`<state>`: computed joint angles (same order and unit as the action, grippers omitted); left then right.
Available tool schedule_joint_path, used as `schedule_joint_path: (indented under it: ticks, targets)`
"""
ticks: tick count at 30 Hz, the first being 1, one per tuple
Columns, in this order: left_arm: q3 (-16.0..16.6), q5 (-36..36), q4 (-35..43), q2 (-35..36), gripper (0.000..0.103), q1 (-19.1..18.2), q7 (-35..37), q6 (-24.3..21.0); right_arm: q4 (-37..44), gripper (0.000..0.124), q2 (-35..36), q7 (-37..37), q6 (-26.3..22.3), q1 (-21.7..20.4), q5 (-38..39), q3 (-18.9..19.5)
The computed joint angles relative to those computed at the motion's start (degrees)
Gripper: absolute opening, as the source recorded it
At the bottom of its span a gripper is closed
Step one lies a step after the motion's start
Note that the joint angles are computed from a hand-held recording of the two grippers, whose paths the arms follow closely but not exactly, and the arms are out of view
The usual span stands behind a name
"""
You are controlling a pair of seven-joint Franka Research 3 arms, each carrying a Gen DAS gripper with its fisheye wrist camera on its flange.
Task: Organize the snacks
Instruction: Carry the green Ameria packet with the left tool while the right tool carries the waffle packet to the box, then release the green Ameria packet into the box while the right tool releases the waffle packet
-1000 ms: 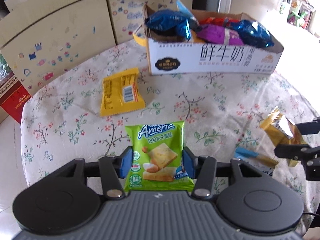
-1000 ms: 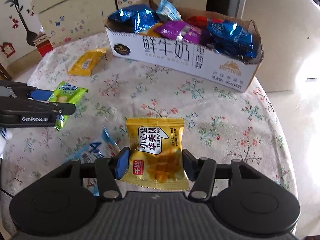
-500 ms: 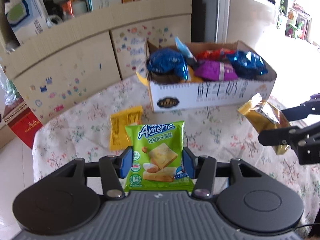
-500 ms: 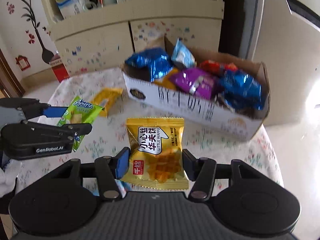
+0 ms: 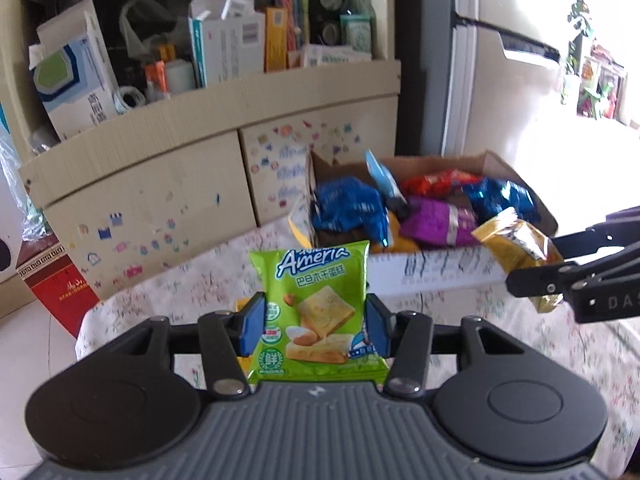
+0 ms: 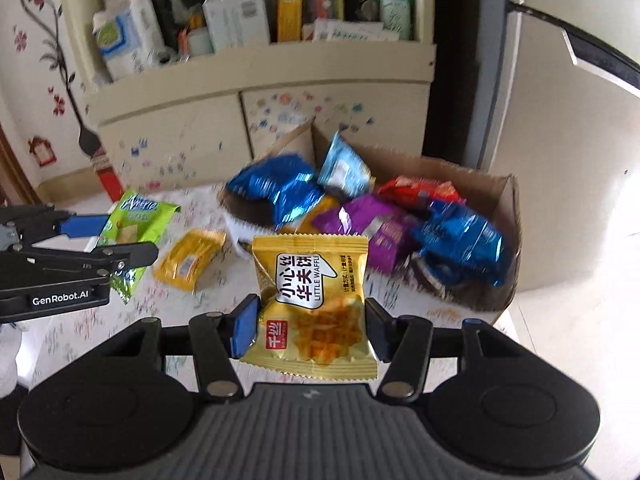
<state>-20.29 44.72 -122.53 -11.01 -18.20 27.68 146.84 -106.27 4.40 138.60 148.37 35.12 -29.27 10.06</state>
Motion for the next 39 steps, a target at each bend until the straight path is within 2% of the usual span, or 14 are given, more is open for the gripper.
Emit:
schedule_joint_path:
  ticks: [7,14,19,34,35,37,38,39]
  targets:
    - [0.53,1.97,4.78,4.36,0.051,0.33,-1.15,0.53,0.64,0.062,0.09,5.09,2.96,-1.32,-4.38,-1.47]
    - [2.22,4.15,11.70,10.87,0.051,-1.24,-0.38,2.21,2.46,0.062,0.93,8.72,3.87,-2.47,-7.45,-2.67]
    - [3.86,2.43,16.17,15.18,0.051,-2.73,0.61,4.16,4.47,0.062,2.28,10.65,3.72,-2.76,-9.09,-3.67]
    - [8.04,-0.76,30.16,27.42,0.052,-7.62,7.87,3.77,8.36,0.063,5.64,16.87,2.86,-2.39,-10.44,-6.88]
    - [8.42,-0.82,31.23,28.30,0.053,-8.03,8.18,3.14,8.53,0.063,5.83,17.98,2.69,-2.33,-10.86,-7.14]
    - [9.42,-0.21,32.63,29.34,0.063,-9.22,7.11,1.16,8.77,0.066,6.22,19.52,2.48,-2.32,-11.20,-7.44]
    - [9.78,-0.06,32.78,29.41,0.076,-9.63,6.31,0.29,9.11,0.073,6.47,19.72,1.84,-2.31,-10.80,-7.41]
    - [9.97,-0.15,32.68,29.29,0.083,-9.84,5.51,-0.33,9.13,0.081,6.48,19.97,1.40,-2.29,-10.43,-7.39]
